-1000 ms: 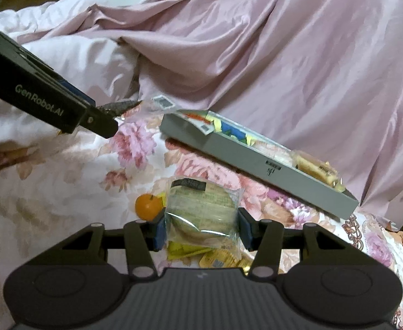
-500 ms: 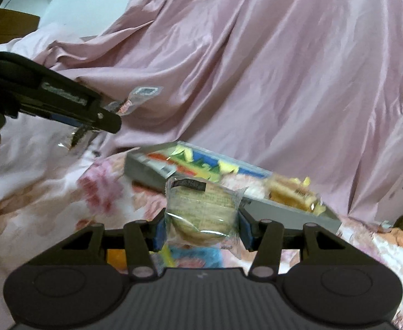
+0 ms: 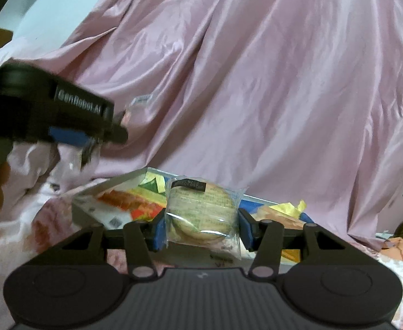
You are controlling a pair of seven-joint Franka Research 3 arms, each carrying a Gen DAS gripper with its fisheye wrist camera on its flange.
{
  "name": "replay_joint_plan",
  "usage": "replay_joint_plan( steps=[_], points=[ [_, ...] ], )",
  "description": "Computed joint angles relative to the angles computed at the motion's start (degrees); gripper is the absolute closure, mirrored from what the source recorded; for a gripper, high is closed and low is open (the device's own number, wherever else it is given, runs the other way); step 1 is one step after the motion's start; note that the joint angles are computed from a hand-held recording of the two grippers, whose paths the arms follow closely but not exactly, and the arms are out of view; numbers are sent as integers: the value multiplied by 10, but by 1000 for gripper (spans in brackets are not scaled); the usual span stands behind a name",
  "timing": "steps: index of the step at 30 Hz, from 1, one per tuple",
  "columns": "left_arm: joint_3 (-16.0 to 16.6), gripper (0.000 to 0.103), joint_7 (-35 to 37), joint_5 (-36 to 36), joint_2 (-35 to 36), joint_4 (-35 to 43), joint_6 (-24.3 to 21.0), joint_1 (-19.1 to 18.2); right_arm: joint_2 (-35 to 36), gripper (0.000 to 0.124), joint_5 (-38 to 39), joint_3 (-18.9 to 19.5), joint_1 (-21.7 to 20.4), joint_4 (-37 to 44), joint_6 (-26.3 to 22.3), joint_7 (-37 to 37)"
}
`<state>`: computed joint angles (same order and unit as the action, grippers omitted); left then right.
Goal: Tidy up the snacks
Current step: 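Lower both packs into the tray and open both grippers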
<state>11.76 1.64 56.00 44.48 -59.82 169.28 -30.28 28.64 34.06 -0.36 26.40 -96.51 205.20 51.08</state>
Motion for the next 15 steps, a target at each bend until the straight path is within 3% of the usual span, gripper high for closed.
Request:
replay_joint_plan(
  steps=[6,9,15],
  points=[
    [-45,55,93,-73,49,60,-22,30,46,68,1,-12,4,61,-27,9],
    [-58,55,141,-111,76,98,-37,37,59,68,22,-40,24,79,-45,8],
    [-60,54,201,-176,131,179,-72,36,75,67,39,-75,46,103,-67,22]
  ],
)
